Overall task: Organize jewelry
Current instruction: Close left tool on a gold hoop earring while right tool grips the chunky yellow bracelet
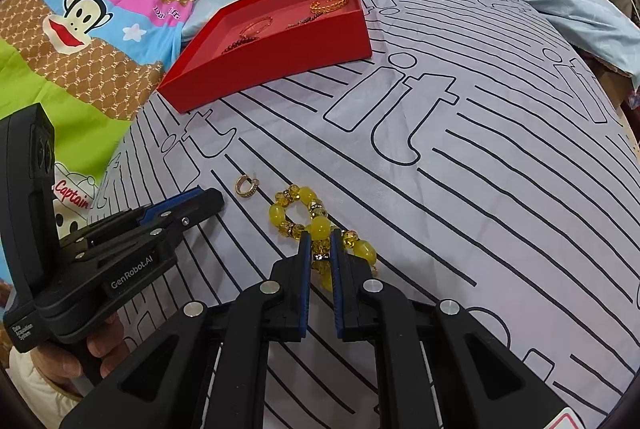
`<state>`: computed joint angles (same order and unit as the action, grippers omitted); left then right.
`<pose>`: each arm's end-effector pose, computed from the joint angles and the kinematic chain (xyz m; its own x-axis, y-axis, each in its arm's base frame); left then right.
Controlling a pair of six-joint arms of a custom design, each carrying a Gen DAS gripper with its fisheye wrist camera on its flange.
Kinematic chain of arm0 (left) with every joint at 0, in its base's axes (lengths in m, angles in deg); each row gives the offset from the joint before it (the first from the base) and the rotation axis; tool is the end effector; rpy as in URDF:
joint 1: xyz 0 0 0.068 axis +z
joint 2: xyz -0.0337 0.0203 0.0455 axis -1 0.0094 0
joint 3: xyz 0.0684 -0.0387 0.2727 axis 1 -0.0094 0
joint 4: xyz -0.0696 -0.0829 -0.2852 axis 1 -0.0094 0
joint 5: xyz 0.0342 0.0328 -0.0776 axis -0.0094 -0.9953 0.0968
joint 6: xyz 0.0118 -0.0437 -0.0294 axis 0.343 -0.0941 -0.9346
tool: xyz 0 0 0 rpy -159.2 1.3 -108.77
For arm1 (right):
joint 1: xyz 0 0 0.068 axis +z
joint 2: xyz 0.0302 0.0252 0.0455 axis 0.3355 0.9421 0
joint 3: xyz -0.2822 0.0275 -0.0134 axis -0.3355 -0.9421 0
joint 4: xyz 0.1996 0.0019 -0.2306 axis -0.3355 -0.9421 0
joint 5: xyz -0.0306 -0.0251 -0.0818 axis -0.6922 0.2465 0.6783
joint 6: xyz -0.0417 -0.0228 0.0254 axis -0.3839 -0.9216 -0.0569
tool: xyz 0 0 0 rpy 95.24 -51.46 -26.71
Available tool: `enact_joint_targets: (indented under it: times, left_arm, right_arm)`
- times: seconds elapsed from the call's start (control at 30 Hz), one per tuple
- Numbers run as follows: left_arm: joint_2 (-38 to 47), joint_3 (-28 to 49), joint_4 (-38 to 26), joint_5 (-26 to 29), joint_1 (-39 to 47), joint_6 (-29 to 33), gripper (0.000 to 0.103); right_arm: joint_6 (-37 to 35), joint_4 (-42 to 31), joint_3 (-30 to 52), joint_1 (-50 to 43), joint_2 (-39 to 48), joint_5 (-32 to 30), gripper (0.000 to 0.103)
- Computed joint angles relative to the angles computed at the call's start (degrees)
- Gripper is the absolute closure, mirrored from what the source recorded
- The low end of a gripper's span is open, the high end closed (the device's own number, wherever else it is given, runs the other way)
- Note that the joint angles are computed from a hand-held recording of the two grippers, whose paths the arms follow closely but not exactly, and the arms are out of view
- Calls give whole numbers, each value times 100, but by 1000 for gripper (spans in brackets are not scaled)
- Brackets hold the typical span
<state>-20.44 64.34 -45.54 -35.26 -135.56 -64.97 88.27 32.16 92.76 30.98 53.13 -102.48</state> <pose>0.1632 -0.1560 0.1563 -0.8288 -0.1319 -0.5437 0.0054 0.9699 -0.2434 0.1824 0.0473 0.1731 -0.8710 -0.1303 -0.4737 -0.2875 0.9170 0.2764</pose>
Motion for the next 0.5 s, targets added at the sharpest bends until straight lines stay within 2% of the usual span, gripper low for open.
enact_joint_targets:
  times: [0.5]
  left_arm:
    - [-620,-122,-353,-150,-124,-129,99]
  right_arm:
    - [74,-368,239,-149,-450,-371,94]
